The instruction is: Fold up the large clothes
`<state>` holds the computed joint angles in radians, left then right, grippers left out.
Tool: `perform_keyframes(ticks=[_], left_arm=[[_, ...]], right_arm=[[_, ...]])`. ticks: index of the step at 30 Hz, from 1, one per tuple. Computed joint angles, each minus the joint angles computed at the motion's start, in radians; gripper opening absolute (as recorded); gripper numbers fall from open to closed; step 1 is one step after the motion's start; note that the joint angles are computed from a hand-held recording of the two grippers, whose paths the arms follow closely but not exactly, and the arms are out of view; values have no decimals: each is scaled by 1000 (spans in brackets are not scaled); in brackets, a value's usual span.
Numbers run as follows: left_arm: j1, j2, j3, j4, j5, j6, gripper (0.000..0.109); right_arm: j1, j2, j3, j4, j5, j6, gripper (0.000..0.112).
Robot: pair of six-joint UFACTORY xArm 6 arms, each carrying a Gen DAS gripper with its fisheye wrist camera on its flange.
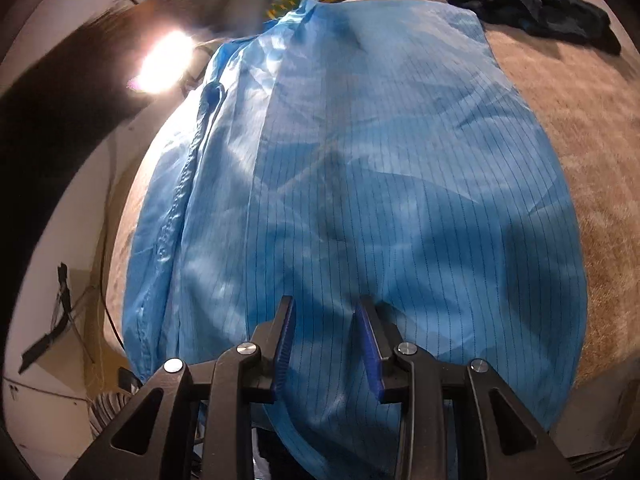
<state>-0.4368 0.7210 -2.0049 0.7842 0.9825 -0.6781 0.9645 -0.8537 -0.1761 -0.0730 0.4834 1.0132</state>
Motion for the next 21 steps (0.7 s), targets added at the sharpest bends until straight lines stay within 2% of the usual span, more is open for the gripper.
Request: perform_keyframes(ticks=[4, 6, 7, 8, 9, 10, 13, 15, 17, 19, 20, 21], left_arm=[[4, 246, -311, 123, 173, 122, 52], [35, 245, -315, 129, 167, 93, 51], [63, 210, -273, 105, 130, 52, 48], [88, 172, -223, 73, 87, 22, 35], [119, 137, -181, 18, 46, 4, 11], [141, 123, -165, -6, 46, -15, 4], [187, 77, -93, -80, 7, -6, 3], [219, 23, 1, -150, -82, -9, 3], [233, -13, 56, -164, -124, -55, 3], [252, -82, 162, -233, -275, -100, 3], [261, -102, 194, -308, -349, -88, 6], [263, -118, 215, -398, -407, -69, 19]], right_arm=[[-2, -9, 2, 15, 2, -29, 32], [0, -9, 1, 11, 5, -42, 31], [1, -13, 3, 12, 7, -48, 31], [0, -18, 6, 16, 7, -54, 30], [-5, -24, 12, 28, 1, -63, 29], [-9, -29, 16, 38, -1, -70, 27], [-17, -35, 23, 59, -11, -82, 26], [-15, -29, 19, 51, -12, -78, 26], [-14, -27, 18, 42, -12, -68, 26], [-12, -22, 14, 30, -11, -53, 27], [-11, -18, 11, 18, -9, -43, 27], [-9, -18, 10, 7, -8, -34, 27]])
